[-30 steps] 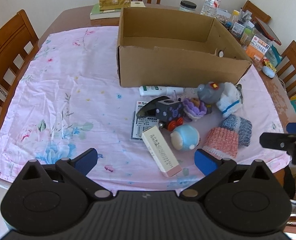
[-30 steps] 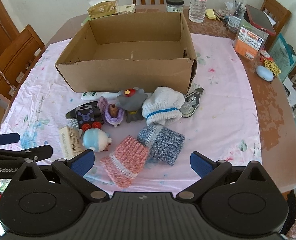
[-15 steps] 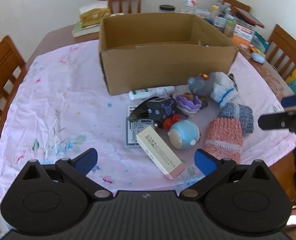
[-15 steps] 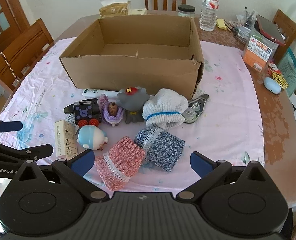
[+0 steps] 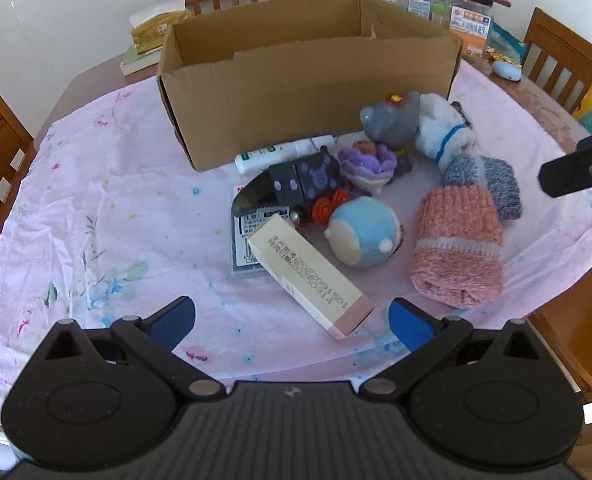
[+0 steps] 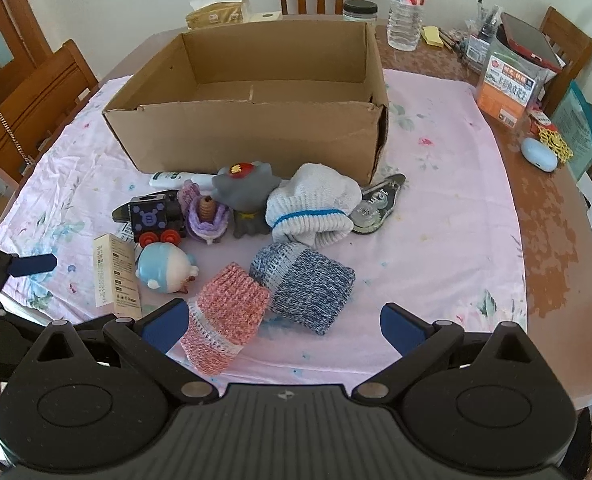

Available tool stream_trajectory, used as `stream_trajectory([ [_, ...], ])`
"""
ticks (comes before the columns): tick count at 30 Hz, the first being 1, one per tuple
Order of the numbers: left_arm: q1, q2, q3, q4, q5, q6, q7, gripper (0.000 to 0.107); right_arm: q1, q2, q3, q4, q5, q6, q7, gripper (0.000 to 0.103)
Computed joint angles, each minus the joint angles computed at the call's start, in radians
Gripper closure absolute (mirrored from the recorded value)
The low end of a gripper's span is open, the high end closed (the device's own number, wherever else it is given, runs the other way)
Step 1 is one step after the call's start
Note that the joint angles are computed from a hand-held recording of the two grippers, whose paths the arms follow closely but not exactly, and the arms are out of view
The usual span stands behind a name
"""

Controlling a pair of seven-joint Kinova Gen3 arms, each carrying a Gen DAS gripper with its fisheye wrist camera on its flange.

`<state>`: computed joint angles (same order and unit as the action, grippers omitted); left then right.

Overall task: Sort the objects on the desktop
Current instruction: 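Grasp the cream product box with the left tool while the right tool approaches the pink sock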

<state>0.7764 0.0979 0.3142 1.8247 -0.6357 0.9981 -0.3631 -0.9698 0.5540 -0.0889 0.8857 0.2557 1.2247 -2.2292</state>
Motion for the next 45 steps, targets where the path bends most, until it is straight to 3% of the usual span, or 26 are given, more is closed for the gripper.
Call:
stream_trajectory([
  [18, -0.019, -0.007, -0.008, 0.029, 0.0, 0.112, 0.068, 0.005, 0.011, 0.019, -0.004, -0.032, -0.014, 0.012, 0.056, 0.0],
  [29, -0.019, 0.012, 0.006, 0.044, -0.023, 0.079, 0.16, 0.005, 0.0, 0.033, 0.005, -0.06, -0.019, 0.026, 0.085, 0.0],
  [35, 0.014, 0.046, -0.017, 0.034, -0.058, 0.099, 0.165, 0.005, -0.002, 0.033, 0.009, -0.061, -0.018, 0.033, 0.089, 0.0],
  [45, -0.015, 0.019, -0.027, 0.072, -0.047, 0.137, 0.135, 0.005, 0.009, 0.037, 0.009, -0.062, -0.018, 0.037, 0.093, 0.0],
])
